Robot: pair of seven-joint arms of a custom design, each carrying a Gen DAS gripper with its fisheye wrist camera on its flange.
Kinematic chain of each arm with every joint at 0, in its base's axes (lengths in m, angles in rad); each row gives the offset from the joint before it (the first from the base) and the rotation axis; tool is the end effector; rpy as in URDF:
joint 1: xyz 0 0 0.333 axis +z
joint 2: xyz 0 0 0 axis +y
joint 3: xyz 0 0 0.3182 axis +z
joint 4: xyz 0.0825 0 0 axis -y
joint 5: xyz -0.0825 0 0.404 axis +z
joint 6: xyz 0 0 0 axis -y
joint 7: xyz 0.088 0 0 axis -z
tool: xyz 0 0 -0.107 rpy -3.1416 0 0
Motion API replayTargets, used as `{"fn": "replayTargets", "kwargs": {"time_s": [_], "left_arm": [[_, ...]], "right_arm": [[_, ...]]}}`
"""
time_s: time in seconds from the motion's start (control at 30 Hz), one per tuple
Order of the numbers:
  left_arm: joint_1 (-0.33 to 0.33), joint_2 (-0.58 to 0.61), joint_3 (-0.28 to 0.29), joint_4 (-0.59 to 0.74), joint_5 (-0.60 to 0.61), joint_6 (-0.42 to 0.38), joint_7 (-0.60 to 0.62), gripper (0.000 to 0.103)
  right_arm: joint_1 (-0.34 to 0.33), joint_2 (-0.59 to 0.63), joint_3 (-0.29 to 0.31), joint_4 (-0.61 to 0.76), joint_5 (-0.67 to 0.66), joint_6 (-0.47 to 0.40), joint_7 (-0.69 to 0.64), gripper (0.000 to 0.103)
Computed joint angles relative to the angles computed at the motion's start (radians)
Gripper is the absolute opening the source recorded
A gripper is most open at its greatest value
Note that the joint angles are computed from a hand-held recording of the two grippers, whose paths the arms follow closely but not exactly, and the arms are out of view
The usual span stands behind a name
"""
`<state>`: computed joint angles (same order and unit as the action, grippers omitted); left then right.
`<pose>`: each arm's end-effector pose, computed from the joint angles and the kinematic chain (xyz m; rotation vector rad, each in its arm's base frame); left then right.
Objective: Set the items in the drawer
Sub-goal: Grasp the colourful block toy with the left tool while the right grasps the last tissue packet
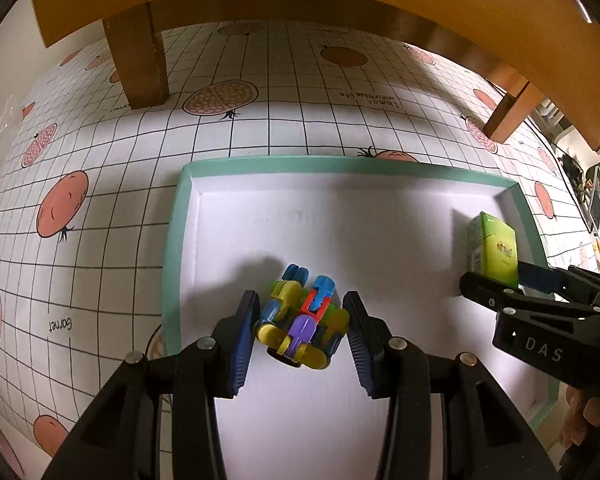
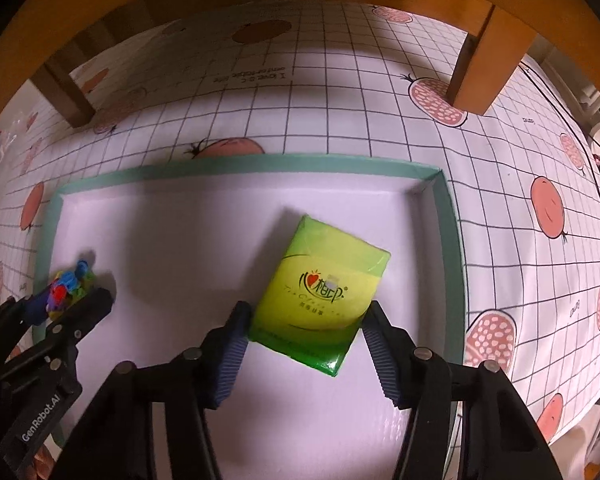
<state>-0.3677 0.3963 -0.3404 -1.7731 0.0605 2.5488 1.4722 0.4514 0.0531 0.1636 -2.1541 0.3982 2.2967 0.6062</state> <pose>0.5460 -0.4375 0.3825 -1.3985 2.6577 -0.6143 0.4622 0.3361 0.3758 -2.8060 0.3453 0.1569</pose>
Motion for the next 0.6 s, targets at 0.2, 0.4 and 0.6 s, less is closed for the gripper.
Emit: {"fn": "replayTargets", "kwargs": {"time_s": [0.2, 0.4, 0.6], "left_arm": [[0.012, -0.013, -0.009, -0.019, -0.023, 0.005, 0.015, 0.045], [0.026, -0.023, -0.018, -0.036, -0.058, 0.012, 0.037, 0.045], [0.031, -0.027, -0.019, -0.039, -0.085, 0.007, 0.039, 0.045]], "right_arm": [[-0.004, -0.033, -0.004, -0.024, 0.013, -0.056, -0.053, 0.059], [-0.011, -0.033, -0.009, 0.005, 0.024, -0.162, -0.12, 0.059], [0.002, -0.056, -0.004, -0.026, 0.031, -0.174, -0.122, 0.064]]}}
